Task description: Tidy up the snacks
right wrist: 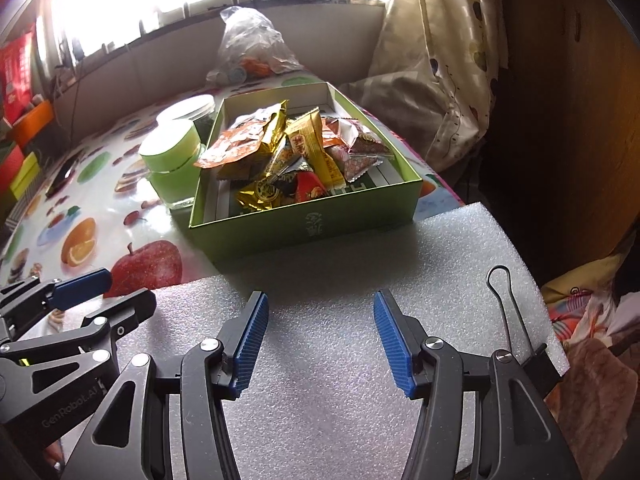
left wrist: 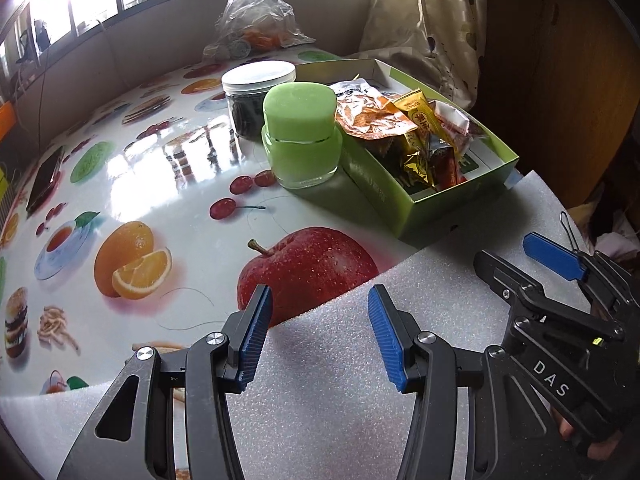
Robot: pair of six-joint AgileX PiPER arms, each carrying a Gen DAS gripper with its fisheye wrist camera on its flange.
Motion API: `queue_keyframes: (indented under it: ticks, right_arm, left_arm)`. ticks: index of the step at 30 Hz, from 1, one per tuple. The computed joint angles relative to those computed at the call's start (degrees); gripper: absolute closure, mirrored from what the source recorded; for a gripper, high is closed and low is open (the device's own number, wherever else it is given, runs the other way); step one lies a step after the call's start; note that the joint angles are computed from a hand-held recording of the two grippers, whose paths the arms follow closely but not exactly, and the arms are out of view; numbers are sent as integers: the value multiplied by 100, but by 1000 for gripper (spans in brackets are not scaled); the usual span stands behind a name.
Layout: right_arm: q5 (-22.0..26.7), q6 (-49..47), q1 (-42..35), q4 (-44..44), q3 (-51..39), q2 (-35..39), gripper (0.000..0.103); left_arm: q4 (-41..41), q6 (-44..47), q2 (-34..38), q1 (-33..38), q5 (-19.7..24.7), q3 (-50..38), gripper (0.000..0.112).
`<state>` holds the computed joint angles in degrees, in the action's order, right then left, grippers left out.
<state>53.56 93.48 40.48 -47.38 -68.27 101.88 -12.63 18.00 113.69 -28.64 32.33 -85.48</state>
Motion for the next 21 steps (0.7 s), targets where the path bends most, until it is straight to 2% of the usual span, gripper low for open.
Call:
queue_keyframes:
  ticks: [3,6,21]
  right_arm:
    - [112,73,62,-66,-47,68,48]
    - [109,135,70,-92,-33,71,48]
    - [264,259,162,-177,-90,138,48]
  left_arm:
    - [-405,269,47,118,70,-22,60]
    - [-300,80,59,143,-21,10,48]
    - [-521,209,50,217,-59,52,48]
